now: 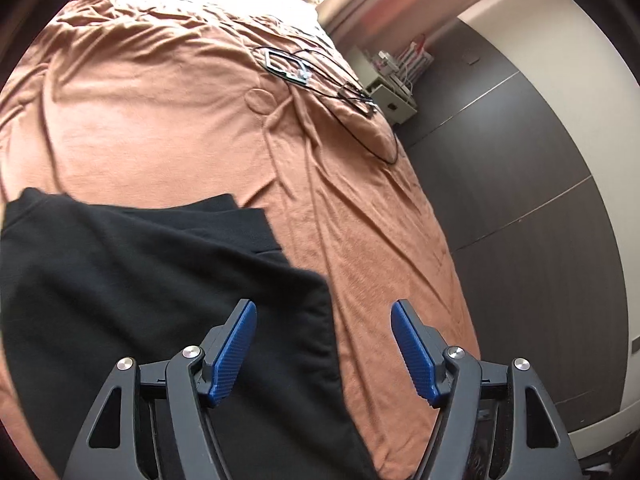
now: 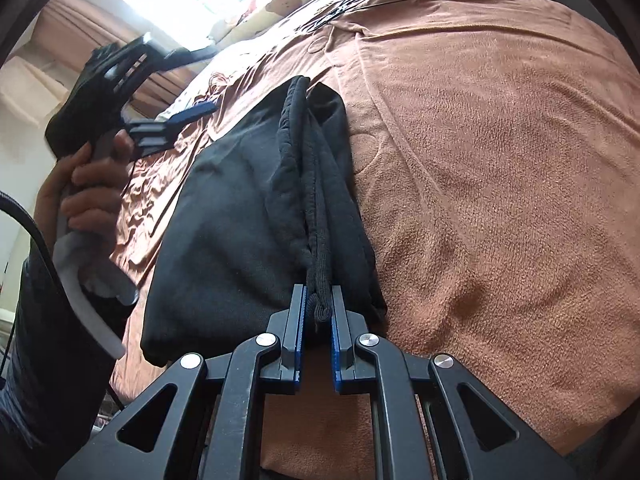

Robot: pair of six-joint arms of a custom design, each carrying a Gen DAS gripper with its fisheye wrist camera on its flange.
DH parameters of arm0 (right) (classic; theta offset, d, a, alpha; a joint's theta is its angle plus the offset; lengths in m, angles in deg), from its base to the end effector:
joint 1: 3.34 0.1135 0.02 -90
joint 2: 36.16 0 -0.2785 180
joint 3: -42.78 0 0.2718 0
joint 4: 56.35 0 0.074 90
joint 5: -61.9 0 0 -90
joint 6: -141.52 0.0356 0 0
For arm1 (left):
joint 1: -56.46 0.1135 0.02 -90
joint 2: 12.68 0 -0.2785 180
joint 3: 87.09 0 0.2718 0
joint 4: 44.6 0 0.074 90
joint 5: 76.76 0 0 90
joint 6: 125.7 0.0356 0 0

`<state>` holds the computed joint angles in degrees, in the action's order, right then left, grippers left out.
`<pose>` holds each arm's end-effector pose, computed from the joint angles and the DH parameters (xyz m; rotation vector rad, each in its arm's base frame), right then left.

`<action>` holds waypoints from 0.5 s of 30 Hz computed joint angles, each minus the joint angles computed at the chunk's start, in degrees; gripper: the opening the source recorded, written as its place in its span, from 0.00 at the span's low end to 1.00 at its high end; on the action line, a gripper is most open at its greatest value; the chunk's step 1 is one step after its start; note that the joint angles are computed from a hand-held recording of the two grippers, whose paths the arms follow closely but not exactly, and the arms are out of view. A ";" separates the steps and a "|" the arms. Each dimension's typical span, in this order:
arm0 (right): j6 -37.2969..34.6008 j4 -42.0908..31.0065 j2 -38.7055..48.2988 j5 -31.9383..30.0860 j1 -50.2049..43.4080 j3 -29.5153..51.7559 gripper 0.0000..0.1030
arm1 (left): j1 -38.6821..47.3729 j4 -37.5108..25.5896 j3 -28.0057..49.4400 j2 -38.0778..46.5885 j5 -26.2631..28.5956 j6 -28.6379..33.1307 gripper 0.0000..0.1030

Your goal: Fold small clothes

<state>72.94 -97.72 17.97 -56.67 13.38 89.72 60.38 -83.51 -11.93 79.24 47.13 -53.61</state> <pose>0.1830 0.0727 0.2263 -0.1364 2.4773 0.8995 0.3485 0.0040 0.2280 -0.2417 2.4926 -0.8478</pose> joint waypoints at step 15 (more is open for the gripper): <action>-3.26 -10.16 -4.91 4.51 -1.39 3.84 0.17 | 16.75 -12.62 -13.61 -12.72 -1.14 17.21 0.69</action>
